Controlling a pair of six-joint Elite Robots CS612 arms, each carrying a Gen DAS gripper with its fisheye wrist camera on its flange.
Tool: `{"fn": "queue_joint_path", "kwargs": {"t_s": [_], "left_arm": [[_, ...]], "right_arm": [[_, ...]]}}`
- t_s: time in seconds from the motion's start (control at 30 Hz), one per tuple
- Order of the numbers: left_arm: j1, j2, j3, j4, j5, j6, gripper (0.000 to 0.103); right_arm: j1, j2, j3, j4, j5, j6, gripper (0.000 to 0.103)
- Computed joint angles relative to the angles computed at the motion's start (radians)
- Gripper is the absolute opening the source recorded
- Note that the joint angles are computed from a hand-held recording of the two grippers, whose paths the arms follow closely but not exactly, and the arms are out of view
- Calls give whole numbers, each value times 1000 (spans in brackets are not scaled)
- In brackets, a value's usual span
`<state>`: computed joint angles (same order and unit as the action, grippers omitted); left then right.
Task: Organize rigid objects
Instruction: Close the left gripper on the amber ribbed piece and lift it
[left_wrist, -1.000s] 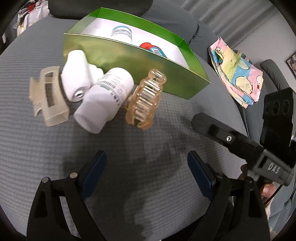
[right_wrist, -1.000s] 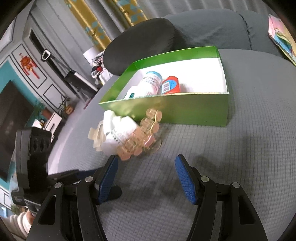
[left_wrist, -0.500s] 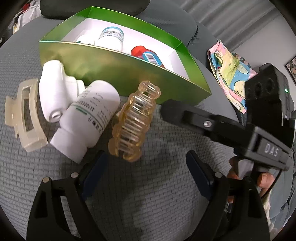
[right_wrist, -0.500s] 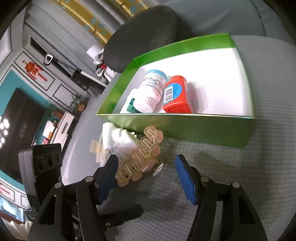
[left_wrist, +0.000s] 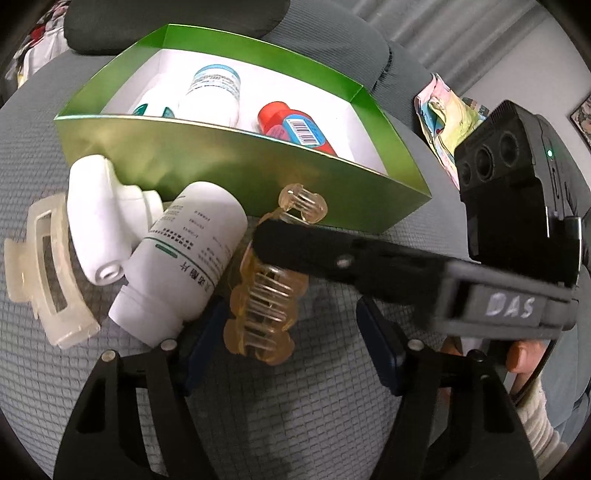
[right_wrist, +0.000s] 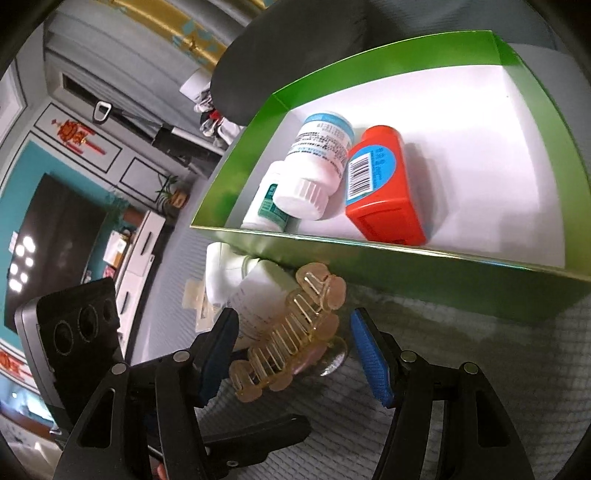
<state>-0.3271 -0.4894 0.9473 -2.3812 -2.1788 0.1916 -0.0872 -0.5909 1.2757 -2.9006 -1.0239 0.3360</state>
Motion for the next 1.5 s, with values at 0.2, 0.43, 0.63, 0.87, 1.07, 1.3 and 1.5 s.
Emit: {"fn": "queue_joint_path", "kwargs": {"t_s": [0.2,0.43,0.63,0.87,1.07,1.3,1.5], "left_arm": [[-5,7,-10,25,40,20,43],[-3,-10,22,-7,72,27,41],[-9,-35,70,-61,104,64,37],[-7,-74,132,-144,105,86,37],[-1,-103,177,-216,95,111,37],[-6,-126,199,-271,90,116,37],[-8,-141,207,-309,87,122,37]], "right_arm": [[5,-5,5,9,-35,-15,31],[7,-20,37,-49,-44,-7,26],[9,-43,88,-130,-51,25,26],[15,-77,150,-232,-76,54,25],[22,-108,190,-302,-102,61,25],[31,-138,211,-347,-136,50,25],[37,-159,222,-376,-157,38,25]]}}
